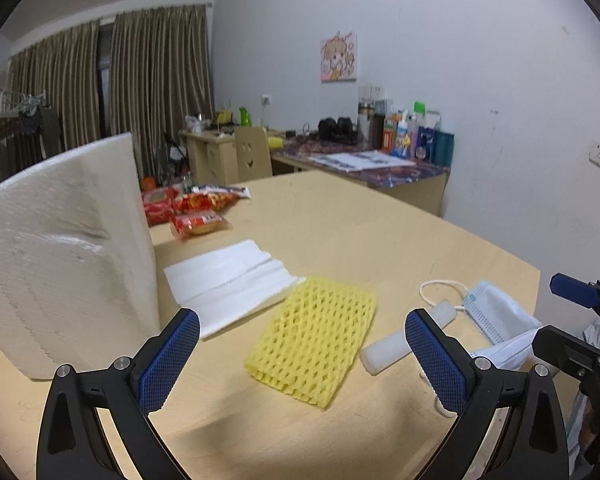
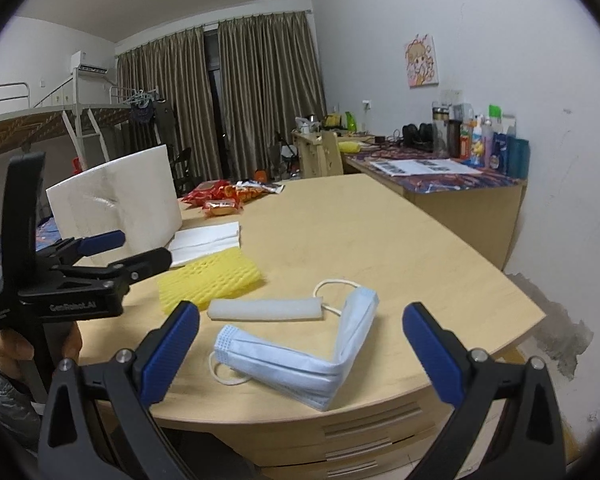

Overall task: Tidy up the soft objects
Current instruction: 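Close the left tool on the yellow foam net sleeve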

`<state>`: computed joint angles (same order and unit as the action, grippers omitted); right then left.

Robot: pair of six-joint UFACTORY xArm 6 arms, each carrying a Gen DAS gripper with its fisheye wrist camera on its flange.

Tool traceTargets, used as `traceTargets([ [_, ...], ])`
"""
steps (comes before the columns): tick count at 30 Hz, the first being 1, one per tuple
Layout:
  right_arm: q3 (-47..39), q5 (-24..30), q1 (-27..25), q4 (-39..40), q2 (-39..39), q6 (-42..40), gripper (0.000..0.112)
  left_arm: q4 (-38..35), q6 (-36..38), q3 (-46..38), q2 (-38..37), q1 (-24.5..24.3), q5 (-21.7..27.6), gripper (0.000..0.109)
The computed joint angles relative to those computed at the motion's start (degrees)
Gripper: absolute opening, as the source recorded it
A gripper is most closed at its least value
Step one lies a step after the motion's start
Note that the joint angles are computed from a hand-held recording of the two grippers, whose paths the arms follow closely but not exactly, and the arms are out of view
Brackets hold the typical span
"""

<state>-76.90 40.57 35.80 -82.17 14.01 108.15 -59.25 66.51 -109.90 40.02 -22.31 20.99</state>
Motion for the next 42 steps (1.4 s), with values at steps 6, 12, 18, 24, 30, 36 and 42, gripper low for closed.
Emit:
traceTargets([
  [6, 0.95, -4.34, -1.64, 0.72, -0.47, -1.35, 0.103, 10.83, -12.35, -4.84, 3.60, 0.77, 3.73, 0.103],
  [12, 0.57, -8.35, -3.17, 2.82, 0.26, -5.02, 0.103, 20.47, -24.32, -11.97, 8.07, 1.95, 9.33, 0.103],
  [18, -0.05, -10.69, -4.32, 5.27, 0.86, -9.15, 0.103, 25.72, -28.53, -16.10, 10.52, 1.79, 13.34, 0.095],
  [24, 0.04, -13.79, -5.60, 6.33, 1.08, -10.71, 0.103, 30.92, -34.99, -24.61, 15.47, 2.27, 19.84, 0.082],
  [30, 0.24, -15.06, -6.42, 8.91, 1.13, -13.55, 0.103, 33.97, -39.02, -29.52, 18.27, 2.43, 23.21, 0.075],
  [36, 0.11, -14.99, -6.69, 12.77, 1.58, -17.90, 0.103, 33.26, -38.48, -27.05, 16.87, 2.41, 21.65, 0.057],
  [42, 0.00, -13.74, -6.89, 17.78, 2.27, -21.97, 0.103, 28.54, -35.70, -22.40, 14.23, 2.89, 18.86, 0.020],
])
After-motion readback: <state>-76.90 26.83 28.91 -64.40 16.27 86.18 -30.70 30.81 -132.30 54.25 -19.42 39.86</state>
